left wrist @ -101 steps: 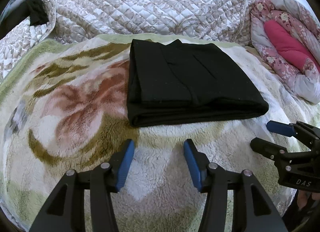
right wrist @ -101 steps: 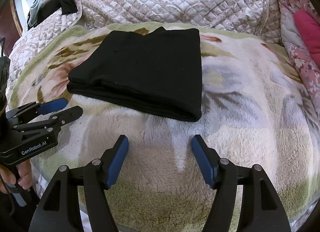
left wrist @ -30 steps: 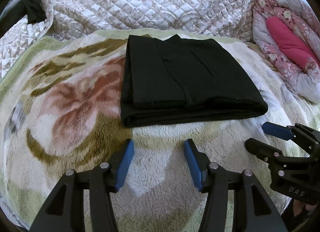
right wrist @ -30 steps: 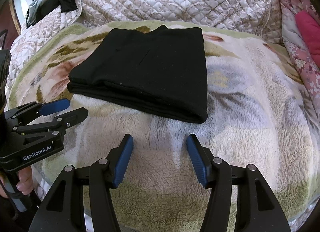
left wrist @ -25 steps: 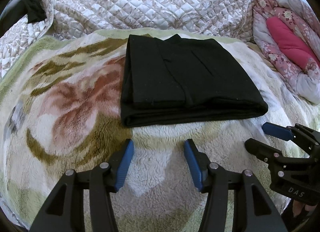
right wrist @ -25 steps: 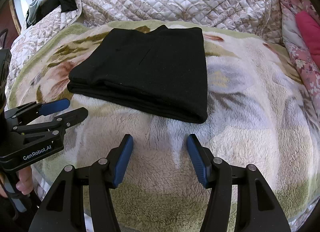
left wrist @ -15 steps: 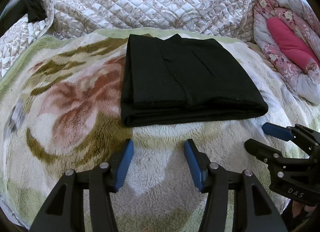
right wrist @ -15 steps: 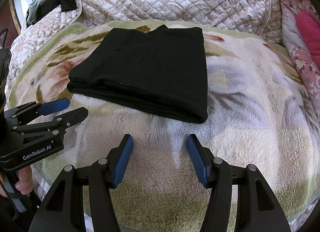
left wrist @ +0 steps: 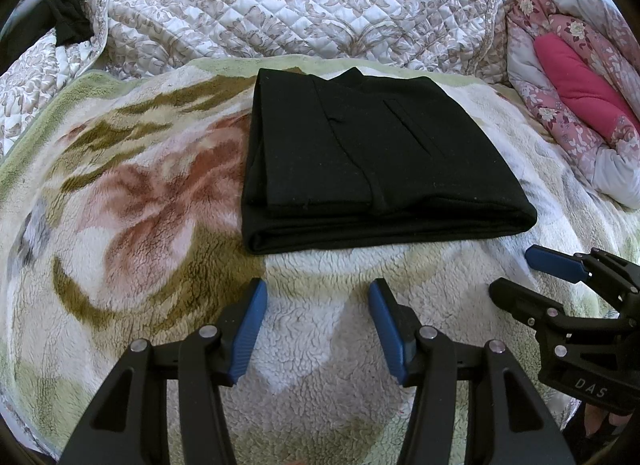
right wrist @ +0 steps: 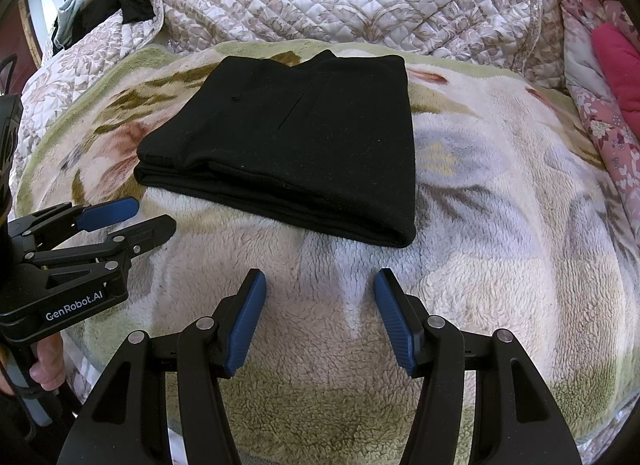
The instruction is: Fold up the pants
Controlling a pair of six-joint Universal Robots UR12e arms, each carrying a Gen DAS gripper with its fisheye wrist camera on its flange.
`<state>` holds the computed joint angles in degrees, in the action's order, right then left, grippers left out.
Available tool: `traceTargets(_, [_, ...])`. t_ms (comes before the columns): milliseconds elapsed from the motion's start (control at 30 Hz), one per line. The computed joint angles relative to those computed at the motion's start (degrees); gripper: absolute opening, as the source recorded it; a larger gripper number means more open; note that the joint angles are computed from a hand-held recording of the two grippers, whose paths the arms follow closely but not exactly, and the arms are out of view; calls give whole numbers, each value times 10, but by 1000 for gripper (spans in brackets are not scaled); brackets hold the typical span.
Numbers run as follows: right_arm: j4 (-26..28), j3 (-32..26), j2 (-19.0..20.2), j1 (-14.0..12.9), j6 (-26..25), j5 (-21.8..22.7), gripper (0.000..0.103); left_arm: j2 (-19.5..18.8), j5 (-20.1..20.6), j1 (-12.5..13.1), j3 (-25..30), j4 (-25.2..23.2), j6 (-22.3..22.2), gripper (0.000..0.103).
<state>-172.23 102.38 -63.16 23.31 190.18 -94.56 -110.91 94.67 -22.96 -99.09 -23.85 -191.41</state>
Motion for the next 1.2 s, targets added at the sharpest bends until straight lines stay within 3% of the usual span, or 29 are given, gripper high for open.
traceTargets(1200, [18,-7,0,1,0,-4,61,0,-2,1,0,-1,1,56])
